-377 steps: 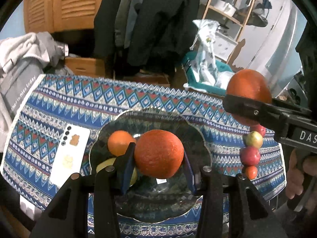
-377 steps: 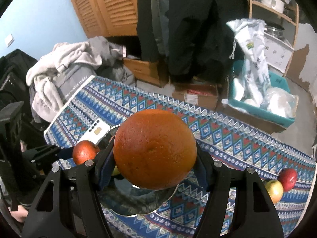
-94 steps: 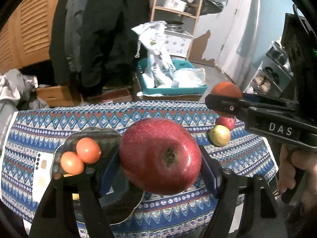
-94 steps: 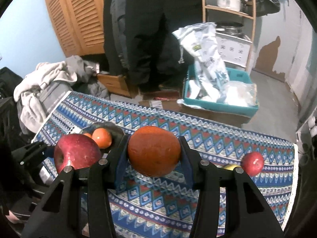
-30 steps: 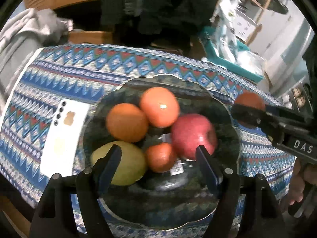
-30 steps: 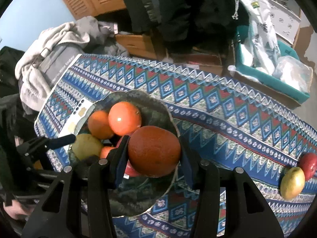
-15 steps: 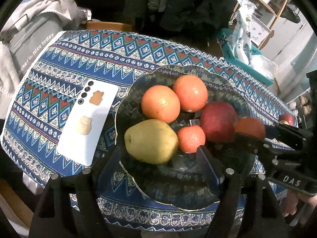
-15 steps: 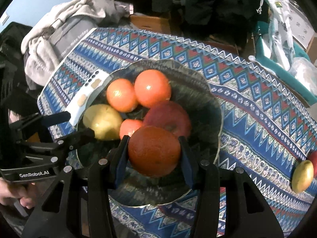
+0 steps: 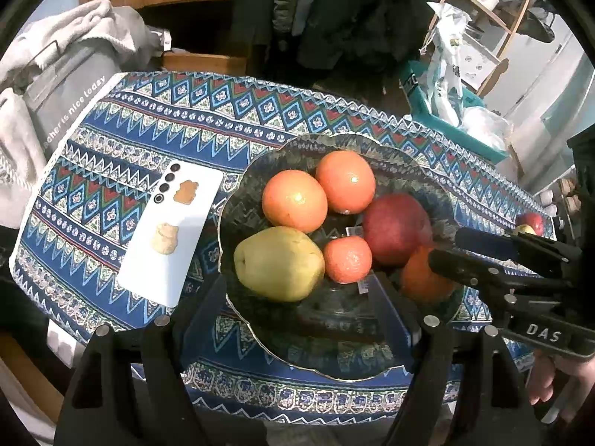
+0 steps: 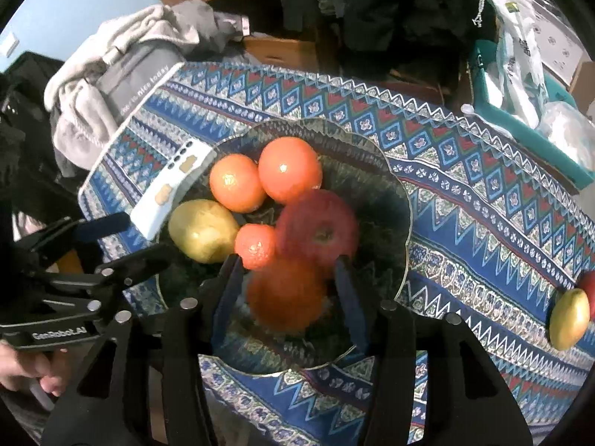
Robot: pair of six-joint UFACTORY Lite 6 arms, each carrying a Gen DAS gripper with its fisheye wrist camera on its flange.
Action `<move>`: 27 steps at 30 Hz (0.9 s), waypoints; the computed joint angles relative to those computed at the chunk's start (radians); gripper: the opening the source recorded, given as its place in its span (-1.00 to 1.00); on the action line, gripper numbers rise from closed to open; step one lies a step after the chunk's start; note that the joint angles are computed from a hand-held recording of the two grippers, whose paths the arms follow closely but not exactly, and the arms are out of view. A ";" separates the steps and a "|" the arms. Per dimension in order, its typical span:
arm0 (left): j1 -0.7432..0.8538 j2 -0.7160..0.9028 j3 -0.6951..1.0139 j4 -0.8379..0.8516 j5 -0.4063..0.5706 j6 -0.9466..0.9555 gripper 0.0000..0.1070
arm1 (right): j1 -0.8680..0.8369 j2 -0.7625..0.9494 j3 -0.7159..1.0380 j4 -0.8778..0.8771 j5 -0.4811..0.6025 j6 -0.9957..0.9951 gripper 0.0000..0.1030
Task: Organize fruits
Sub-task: 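Open the left tool to drop the apple while the right tool releases the tangerine into the bowl, then withdraw both open tools from the bowl toward the remaining red apple and yellow pear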
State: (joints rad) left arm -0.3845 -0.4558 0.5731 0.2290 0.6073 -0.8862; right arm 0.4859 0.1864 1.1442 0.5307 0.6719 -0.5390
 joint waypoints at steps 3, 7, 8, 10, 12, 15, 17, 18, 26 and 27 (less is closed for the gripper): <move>-0.019 0.000 0.013 0.016 0.010 -0.024 0.50 | -0.009 -0.030 -0.007 0.007 0.007 -0.001 0.16; -0.055 0.007 0.036 0.037 0.022 -0.060 0.50 | -0.029 -0.072 -0.016 -0.001 0.019 0.003 0.16; -0.070 0.010 0.044 0.048 0.027 -0.076 0.50 | -0.033 -0.079 -0.017 -0.006 0.021 0.006 0.16; -0.096 0.019 0.061 0.067 0.036 -0.103 0.50 | -0.048 -0.103 -0.018 -0.016 0.032 0.013 0.16; -0.121 0.032 0.084 0.080 0.042 -0.124 0.50 | -0.065 -0.131 -0.020 -0.029 0.040 0.017 0.17; -0.155 0.055 0.119 0.102 0.049 -0.152 0.50 | -0.096 -0.168 -0.023 -0.037 0.056 0.012 0.20; -0.178 0.072 0.145 0.114 0.054 -0.168 0.50 | -0.128 -0.196 -0.024 -0.041 0.071 0.004 0.24; -0.188 0.081 0.158 0.119 0.056 -0.175 0.50 | -0.138 -0.204 -0.023 -0.043 0.074 0.001 0.24; -0.298 0.174 0.294 0.181 0.083 -0.250 0.50 | -0.272 -0.268 -0.001 -0.048 0.135 -0.040 0.25; -0.308 0.180 0.309 0.187 0.089 -0.258 0.50 | -0.292 -0.276 0.003 -0.046 0.142 -0.049 0.25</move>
State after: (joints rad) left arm -0.6922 -0.2753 0.8824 0.4165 0.6966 -1.1443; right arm 0.1940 -0.0892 1.1468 0.4847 0.8140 -0.5883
